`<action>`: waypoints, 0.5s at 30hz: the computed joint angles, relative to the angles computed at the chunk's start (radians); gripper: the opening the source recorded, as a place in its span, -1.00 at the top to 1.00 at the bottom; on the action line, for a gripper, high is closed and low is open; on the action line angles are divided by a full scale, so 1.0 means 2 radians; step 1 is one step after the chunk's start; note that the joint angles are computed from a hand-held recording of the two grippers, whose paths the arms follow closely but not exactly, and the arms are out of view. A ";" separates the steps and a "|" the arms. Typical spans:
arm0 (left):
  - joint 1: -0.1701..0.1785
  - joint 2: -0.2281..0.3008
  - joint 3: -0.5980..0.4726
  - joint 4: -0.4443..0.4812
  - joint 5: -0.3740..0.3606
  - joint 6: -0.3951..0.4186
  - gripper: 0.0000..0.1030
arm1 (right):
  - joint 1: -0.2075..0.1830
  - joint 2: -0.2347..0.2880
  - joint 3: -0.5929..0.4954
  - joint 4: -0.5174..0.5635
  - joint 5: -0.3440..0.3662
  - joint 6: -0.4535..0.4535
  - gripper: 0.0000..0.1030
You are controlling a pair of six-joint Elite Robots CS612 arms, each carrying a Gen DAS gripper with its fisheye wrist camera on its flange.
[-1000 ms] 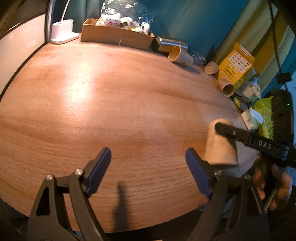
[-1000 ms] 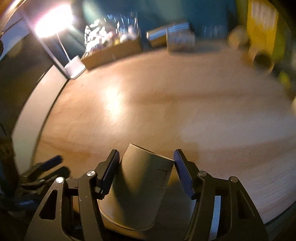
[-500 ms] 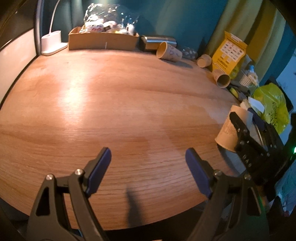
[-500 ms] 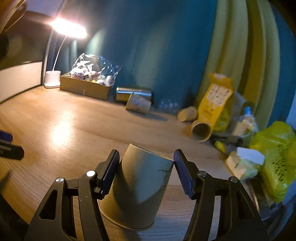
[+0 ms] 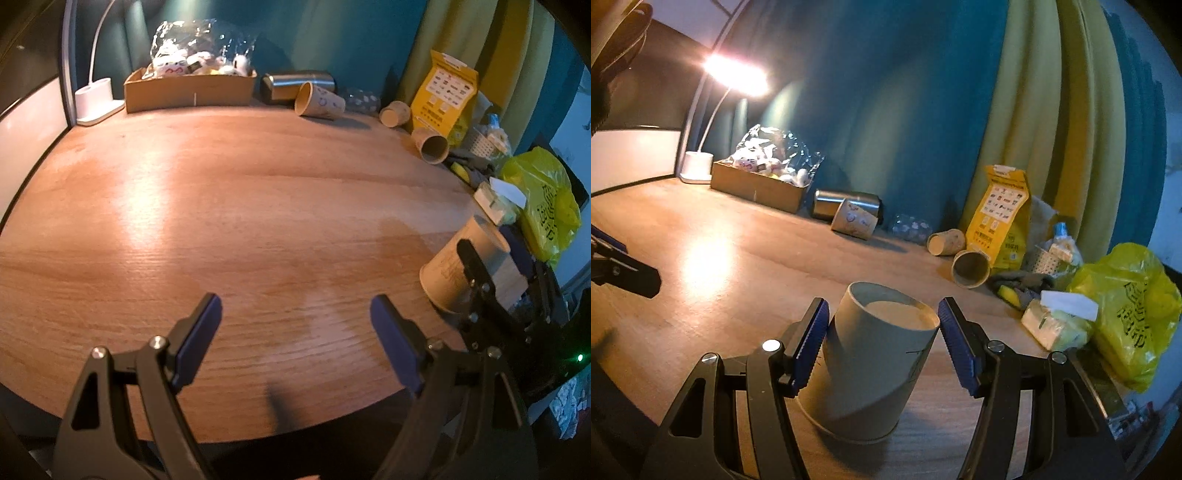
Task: Flip cup upside down
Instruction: 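Rotate the cup rim-down with the right gripper and lower it to the table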
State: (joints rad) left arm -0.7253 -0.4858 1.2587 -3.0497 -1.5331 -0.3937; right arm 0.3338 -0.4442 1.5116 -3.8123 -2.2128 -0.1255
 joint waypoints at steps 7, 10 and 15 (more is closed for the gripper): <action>-0.002 -0.003 0.006 -0.002 0.005 0.003 -0.63 | 0.001 -0.003 0.007 0.014 0.014 0.027 -0.26; -0.003 -0.004 0.008 -0.008 0.008 0.007 -0.63 | -0.001 -0.009 0.011 0.031 0.018 0.046 -0.33; -0.006 -0.007 0.012 -0.023 0.019 0.014 -0.63 | -0.006 -0.026 0.027 0.052 0.032 0.096 -0.52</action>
State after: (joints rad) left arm -0.7372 -0.4990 1.2830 -3.0956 -1.4954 -0.3652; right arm 0.3213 -0.4962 1.5653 -3.7077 -2.1493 0.0661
